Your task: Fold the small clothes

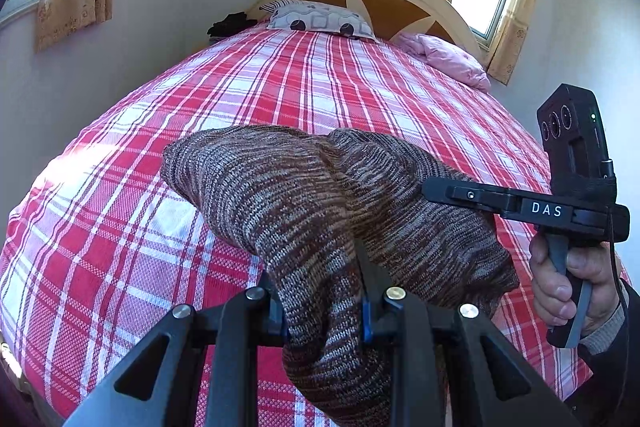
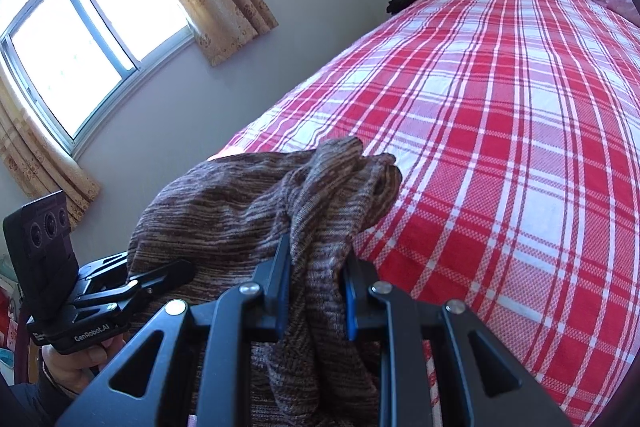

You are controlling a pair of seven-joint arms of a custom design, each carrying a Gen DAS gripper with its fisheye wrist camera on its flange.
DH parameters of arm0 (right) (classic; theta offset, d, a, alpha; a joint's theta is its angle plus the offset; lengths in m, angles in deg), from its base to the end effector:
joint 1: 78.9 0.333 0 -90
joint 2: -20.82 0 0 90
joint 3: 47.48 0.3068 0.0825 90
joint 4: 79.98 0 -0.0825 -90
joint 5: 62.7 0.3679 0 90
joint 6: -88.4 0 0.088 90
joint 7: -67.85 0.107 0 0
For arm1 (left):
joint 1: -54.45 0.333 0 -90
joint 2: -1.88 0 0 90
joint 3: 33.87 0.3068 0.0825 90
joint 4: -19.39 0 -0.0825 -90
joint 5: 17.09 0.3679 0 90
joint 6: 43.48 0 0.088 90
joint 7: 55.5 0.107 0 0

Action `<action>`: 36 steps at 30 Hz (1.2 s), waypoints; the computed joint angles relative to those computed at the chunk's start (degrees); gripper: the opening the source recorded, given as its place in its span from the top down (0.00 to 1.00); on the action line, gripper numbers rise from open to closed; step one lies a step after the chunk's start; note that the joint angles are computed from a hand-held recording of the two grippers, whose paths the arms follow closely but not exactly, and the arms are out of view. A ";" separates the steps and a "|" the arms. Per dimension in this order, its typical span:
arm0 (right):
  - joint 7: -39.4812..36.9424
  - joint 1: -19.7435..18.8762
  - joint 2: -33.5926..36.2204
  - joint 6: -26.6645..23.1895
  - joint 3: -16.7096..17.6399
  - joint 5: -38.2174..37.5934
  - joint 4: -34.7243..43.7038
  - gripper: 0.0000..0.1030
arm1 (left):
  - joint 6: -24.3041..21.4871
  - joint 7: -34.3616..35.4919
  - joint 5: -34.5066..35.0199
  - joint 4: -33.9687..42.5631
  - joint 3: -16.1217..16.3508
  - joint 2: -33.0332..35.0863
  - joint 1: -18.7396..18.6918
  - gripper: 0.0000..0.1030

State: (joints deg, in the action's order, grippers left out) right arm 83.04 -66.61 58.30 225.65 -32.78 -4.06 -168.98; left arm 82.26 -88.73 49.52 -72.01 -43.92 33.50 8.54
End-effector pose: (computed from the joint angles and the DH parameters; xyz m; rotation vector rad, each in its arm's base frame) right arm 0.6402 0.2988 0.3010 -2.1445 0.6593 0.2141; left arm 0.4271 -0.5418 0.3367 -2.1085 1.2362 -0.8457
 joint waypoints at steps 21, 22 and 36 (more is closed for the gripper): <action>3.50 1.36 2.70 0.78 -0.54 -3.86 1.54 0.77 | 5.25 -5.07 0.77 -4.15 0.18 0.55 0.97 0.76; 3.95 1.59 3.05 1.02 -0.58 -4.17 1.93 0.77 | 5.49 -5.40 0.94 -4.37 0.24 0.55 1.01 0.76; 9.58 2.44 6.98 1.43 -1.32 -9.43 5.18 0.74 | 6.78 -9.35 4.19 -5.55 0.81 1.65 0.63 0.71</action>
State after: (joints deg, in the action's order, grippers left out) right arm 92.63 -64.17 65.28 227.08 -34.10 -13.49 -163.80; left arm 89.04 -98.08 53.71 -77.57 -43.11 35.15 9.17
